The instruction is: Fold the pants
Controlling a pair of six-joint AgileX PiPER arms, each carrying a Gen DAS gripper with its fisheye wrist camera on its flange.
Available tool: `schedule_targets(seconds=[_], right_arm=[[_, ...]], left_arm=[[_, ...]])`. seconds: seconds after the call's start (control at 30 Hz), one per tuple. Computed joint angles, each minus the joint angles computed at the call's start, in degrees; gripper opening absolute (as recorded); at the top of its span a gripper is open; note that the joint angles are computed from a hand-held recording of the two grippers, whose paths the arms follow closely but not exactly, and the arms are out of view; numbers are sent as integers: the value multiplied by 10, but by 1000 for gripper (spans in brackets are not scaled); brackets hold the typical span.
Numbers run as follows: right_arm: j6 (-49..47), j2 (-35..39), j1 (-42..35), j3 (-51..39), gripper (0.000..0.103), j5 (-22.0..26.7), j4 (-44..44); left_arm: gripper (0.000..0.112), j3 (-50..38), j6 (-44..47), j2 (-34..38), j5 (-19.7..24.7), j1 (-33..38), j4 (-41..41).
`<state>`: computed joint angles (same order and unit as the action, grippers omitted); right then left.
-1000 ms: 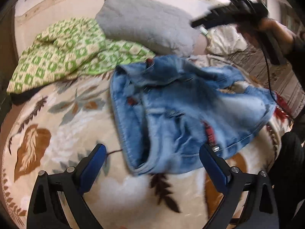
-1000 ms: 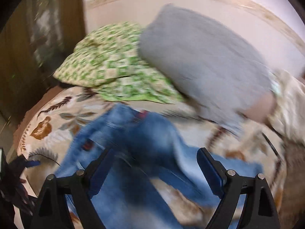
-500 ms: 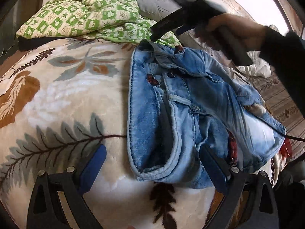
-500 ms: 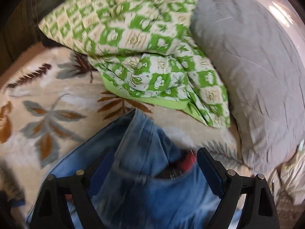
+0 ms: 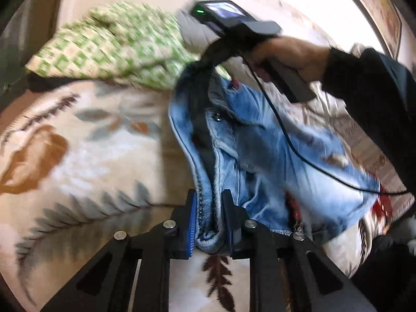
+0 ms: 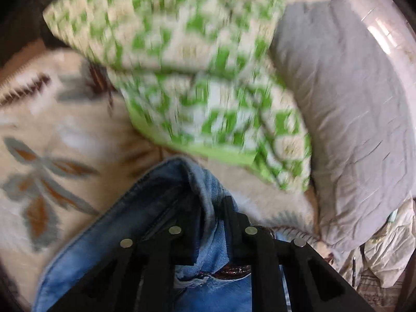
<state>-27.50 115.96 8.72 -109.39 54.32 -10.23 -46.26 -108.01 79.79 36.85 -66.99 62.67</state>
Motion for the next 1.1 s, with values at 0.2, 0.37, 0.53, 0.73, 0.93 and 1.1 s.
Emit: schedule_targets(seconds=[0.2,0.37,0.53,0.73,0.93,1.1], right_arm=[[17,-10,41,-105,16,53,55],[76,-6,116,-130,16,50,42],[158,34,192,-134,16,33,-9],[229,99,222,-130,16,36,-57],[227,59,194,-82,72,19,-47],[177,-49,124,-24,89,-5,42]], left_arm=[[15,60,-59,-126,108,-42,33],[15,98,-28,-204,215,-70,14],[15,159,23,-264,181,5,-48],[16,190,71,-204,81,92,-98],[99,182,53,-230,171,30,-106],[101,115,68,-246,302,-33,-102]])
